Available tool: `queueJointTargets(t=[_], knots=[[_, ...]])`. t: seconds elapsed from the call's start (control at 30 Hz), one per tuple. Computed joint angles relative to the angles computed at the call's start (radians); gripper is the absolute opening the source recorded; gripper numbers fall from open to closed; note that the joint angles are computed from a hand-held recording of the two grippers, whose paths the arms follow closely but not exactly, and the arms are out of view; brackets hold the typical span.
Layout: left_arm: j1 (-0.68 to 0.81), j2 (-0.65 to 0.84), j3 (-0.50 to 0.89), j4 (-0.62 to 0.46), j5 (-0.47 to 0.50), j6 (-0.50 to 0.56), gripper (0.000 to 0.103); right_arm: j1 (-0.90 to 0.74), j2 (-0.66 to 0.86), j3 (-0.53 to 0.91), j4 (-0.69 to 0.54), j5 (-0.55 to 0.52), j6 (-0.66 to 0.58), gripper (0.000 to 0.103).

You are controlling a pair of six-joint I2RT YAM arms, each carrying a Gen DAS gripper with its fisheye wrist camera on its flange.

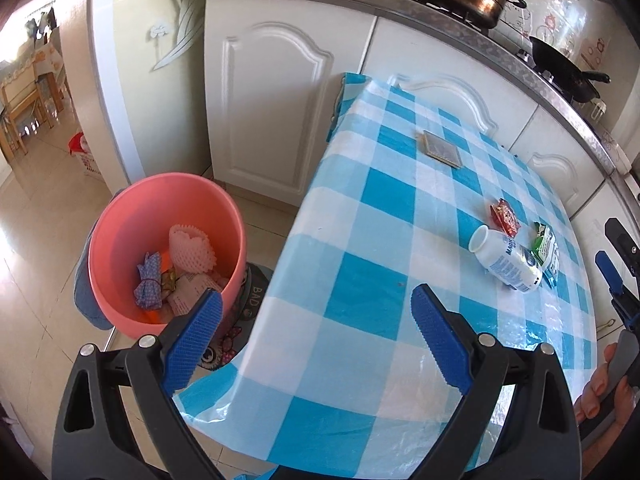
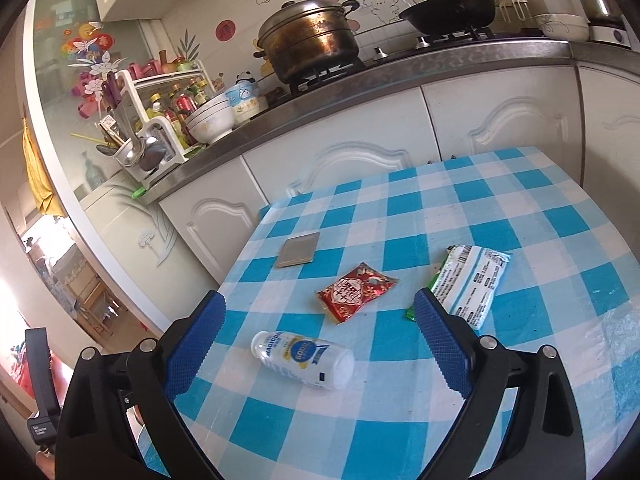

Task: Collect trash
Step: 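Move both open tools back over the table toward the foil tray and packet, then grasp the silver foil tray with the left tool while the right tool closes on the white-blue packet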

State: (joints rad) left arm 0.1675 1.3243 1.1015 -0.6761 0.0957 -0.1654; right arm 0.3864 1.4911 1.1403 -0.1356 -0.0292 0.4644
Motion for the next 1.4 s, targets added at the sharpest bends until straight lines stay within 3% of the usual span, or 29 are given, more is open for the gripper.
queueJointTargets(t=[0.4, 0.53, 0.9, 1.07, 1.4], knots=[[-0.151, 0.071, 0.099, -0.017, -0.039, -0.034, 0.096, -0.156, -0.011, -0.047, 0.012, -0.043, 0.021, 0.094], [-0.183, 0.109, 0.152, -0.029, -0.008, -0.036, 0.096, -0.213, 0.016, -0.041, -0.001, -0.066, 0.039, 0.094], [-0.216, 0.246, 0.32, -0.043, 0.029, -0.037, 0.096, -0.274, 0.245, 0.165, -0.22, -0.09, 0.023, 0.094], [-0.221, 0.356, 0.443, -0.082, 0.035, -0.013, 0.096, -0.224, 0.331, 0.272, -0.304, -0.028, -0.038, 0.094], [-0.271, 0.686, 0.849, -0.193, -0.004, 0.041, 0.096, -0.177, 0.449, 0.43, -0.403, 0.112, -0.088, 0.094]])
